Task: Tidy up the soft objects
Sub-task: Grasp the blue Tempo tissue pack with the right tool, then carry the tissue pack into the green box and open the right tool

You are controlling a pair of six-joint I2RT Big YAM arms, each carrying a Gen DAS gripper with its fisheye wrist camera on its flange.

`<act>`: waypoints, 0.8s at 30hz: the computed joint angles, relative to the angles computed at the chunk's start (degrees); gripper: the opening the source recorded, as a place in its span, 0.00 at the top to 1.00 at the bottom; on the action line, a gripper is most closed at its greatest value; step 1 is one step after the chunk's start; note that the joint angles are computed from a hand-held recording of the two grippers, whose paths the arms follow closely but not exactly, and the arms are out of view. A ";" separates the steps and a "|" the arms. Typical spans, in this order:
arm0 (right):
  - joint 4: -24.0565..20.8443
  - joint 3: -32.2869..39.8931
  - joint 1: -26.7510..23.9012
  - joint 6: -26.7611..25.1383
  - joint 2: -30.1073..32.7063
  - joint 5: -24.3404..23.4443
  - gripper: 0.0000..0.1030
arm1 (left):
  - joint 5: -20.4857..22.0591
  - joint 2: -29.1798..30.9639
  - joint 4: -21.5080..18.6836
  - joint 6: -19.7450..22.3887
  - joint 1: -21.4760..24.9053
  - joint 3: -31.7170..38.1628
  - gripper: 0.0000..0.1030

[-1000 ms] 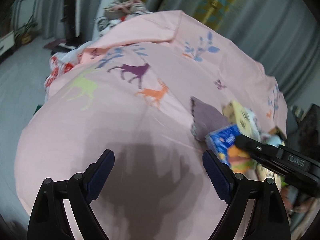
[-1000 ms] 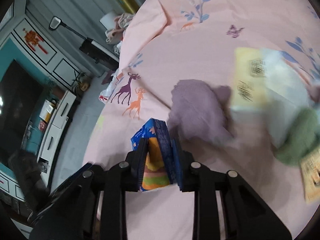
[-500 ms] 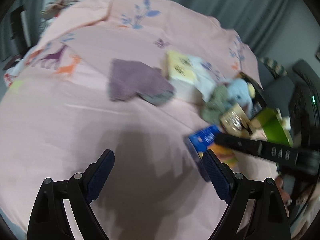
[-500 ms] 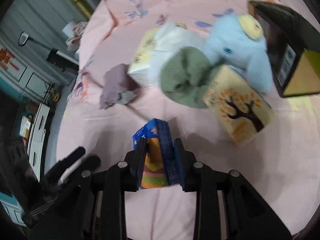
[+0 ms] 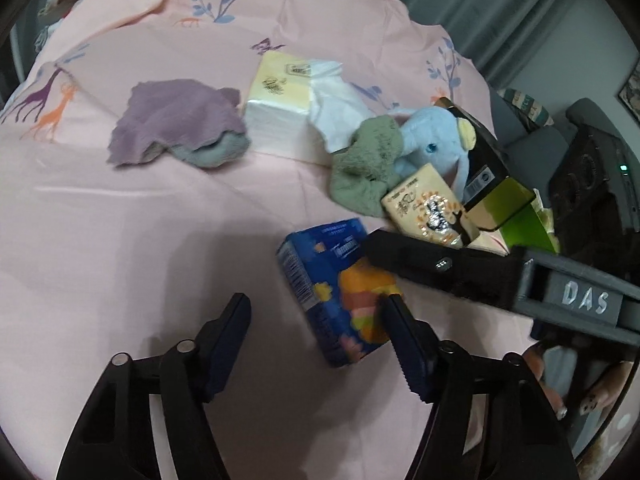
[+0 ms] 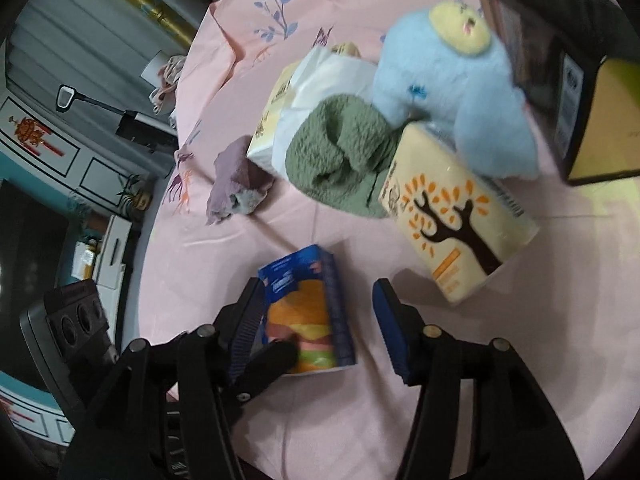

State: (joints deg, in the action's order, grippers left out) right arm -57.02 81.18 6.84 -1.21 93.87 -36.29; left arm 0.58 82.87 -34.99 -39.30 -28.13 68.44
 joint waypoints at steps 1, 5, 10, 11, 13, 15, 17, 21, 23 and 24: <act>-1.14 0.39 0.04 -0.56 0.65 -0.75 0.51 | 1.25 0.15 0.73 0.01 0.07 -0.03 0.45; -1.43 -0.03 0.25 -1.20 0.91 -1.28 0.61 | 0.70 1.01 1.07 0.62 -0.69 0.87 0.52; -0.79 -0.30 -1.41 -0.72 -0.80 -3.59 0.61 | -2.38 0.07 2.16 3.04 -2.23 1.52 0.53; -0.34 -0.42 -1.77 -0.60 -1.48 -3.90 0.61 | -3.61 -0.21 2.49 3.64 -2.85 1.94 0.53; 1.23 -0.80 -2.74 -0.33 -3.19 -4.51 0.61 | -5.94 -0.50 3.68 5.11 -4.18 2.97 0.53; 3.55 -1.37 -4.23 0.32 -5.39 -4.81 0.61 | -6.95 -0.38 5.17 6.49 -5.12 4.02 0.53; 5.15 -1.72 -5.66 0.78 -6.99 -4.74 0.61 | -7.10 0.62 6.50 8.39 -6.10 6.21 0.53; 8.76 -2.04 -9.66 1.91 -9.46 -5.16 0.61 | -7.19 3.60 7.81 12.39 -8.13 11.62 0.53; 10.69 -1.76 -12.37 3.64 -10.16 -6.13 0.60 | -7.10 6.00 8.42 14.50 -9.31 15.29 0.53; 11.48 -1.50 -14.18 5.00 -10.32 -7.21 0.59 | -7.14 7.49 8.41 15.55 -10.08 17.66 0.53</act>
